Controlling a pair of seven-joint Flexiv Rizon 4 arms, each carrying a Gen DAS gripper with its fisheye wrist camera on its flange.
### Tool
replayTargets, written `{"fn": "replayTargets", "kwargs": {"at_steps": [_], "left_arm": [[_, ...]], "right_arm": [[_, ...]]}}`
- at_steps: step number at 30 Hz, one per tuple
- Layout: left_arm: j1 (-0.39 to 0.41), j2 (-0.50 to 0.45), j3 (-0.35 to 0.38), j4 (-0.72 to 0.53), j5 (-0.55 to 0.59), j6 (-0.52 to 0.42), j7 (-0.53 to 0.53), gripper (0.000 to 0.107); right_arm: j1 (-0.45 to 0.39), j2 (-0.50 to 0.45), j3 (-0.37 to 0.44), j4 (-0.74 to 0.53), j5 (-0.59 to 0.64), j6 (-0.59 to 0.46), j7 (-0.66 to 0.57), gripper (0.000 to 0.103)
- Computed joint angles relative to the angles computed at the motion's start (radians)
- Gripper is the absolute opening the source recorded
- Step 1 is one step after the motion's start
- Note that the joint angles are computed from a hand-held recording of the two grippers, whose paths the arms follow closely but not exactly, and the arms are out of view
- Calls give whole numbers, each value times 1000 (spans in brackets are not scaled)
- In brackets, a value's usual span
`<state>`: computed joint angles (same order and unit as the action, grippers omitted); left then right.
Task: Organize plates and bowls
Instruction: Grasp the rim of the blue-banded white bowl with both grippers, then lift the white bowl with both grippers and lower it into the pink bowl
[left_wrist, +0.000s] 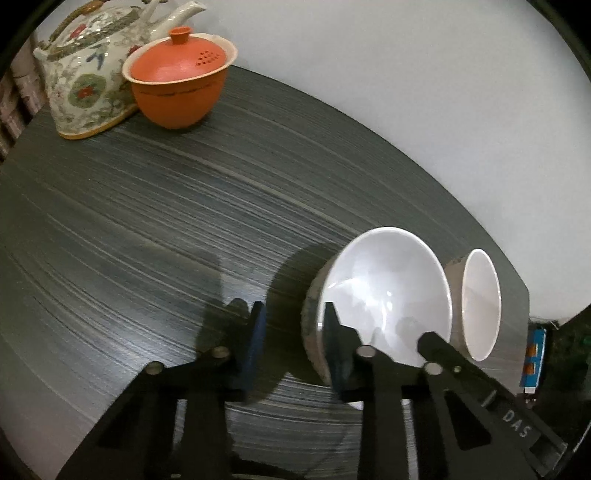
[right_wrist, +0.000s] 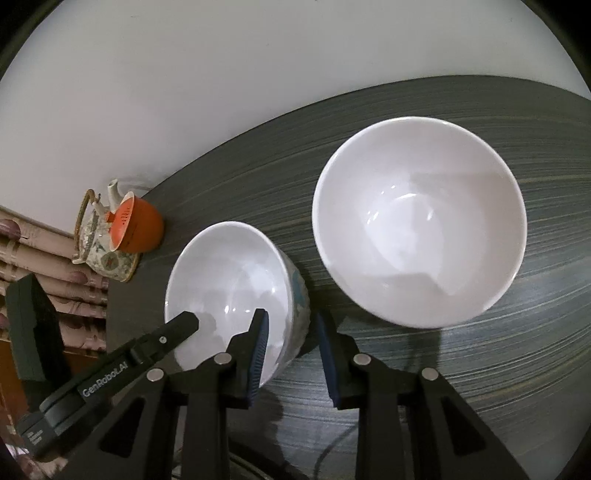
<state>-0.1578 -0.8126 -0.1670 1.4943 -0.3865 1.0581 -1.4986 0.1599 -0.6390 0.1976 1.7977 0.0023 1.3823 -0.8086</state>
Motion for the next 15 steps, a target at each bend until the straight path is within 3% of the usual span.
{"fn": "replayTargets", "kwargs": {"at_steps": [1,2,9,15], "left_arm": [[4,-2,-11,2,-6,10,8,18],[6,-2,-20,7,-11,16,16,14],[-13,31,-11,47,-2,15,7,11],[2,124,-30,174,-28,63,32,11]], "right_arm": [[-13,-5,16,-6,10,2,-7,16],[-18,-9,25,-9,21,2,-5,15],[-10,18,19,24,27,11,-6,15],[-12,78,40,89,41,48,-11,15]]}}
